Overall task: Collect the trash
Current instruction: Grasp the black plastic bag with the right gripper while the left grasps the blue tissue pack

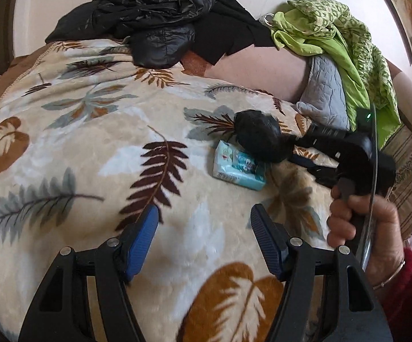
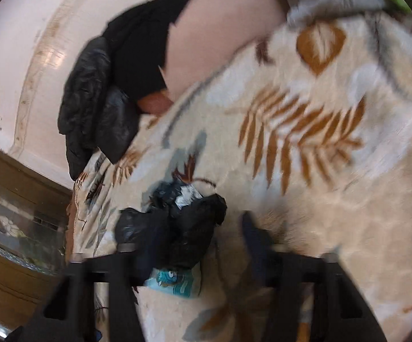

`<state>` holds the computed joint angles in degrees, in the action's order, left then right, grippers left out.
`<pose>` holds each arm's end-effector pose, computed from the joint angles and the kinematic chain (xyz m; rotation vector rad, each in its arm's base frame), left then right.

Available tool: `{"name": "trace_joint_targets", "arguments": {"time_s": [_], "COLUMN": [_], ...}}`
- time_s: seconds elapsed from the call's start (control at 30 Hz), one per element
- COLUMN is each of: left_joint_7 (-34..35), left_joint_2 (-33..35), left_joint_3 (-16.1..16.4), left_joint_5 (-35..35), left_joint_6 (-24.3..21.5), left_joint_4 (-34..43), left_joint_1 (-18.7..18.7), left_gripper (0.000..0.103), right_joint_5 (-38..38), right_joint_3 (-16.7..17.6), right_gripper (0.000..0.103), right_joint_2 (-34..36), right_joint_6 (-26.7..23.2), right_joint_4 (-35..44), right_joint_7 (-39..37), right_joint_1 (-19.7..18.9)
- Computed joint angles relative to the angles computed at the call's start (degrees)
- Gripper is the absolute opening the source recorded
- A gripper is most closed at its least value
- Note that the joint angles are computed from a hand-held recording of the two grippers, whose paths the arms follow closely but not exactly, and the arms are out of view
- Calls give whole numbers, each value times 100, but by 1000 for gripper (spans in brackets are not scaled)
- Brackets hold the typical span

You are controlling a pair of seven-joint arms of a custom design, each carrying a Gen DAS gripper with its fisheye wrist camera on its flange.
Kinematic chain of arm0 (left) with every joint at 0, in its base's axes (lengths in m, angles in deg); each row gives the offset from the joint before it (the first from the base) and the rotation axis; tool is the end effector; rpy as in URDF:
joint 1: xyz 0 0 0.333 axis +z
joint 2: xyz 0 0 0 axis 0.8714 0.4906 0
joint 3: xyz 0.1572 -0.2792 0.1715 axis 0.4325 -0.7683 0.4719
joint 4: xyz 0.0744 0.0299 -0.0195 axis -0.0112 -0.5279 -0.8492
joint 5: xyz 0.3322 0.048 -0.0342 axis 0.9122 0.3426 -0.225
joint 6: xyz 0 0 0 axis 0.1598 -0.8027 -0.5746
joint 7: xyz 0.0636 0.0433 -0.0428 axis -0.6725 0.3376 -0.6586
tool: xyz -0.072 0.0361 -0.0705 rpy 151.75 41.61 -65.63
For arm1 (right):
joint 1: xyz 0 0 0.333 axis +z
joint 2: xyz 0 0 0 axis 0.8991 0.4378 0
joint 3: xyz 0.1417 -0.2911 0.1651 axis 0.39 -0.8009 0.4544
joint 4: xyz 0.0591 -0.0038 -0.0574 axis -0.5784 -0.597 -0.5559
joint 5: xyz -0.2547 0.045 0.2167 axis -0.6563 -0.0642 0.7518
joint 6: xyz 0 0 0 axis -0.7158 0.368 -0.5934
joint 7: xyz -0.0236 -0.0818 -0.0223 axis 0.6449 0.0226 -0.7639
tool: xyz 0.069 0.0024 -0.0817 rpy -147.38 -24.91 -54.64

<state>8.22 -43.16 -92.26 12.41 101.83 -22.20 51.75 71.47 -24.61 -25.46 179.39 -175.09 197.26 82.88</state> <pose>0.5834 -0.2484 0.4917 -1.7993 2.0851 -1.0634 0.6451 0.3322 0.4282 -1.0991 1.9349 0.1226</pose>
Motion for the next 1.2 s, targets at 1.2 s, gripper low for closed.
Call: {"name": "trace_joint_targets", "arguments": {"time_s": [1.2], "left_joint_7": [1672], "left_joint_2": [1054], "left_joint_3": [364], "left_joint_5": [380], "left_joint_6": [-1865], "left_joint_4": [1868], "left_joint_1": [-1018], "left_gripper": [84], "right_joint_5": [0], "right_joint_3": [-651], "right_gripper": [13], "right_joint_2": [-3067], "right_joint_6": [3036], "right_joint_4": [-5144], "right_joint_7": [925], "right_joint_1": [649]}}
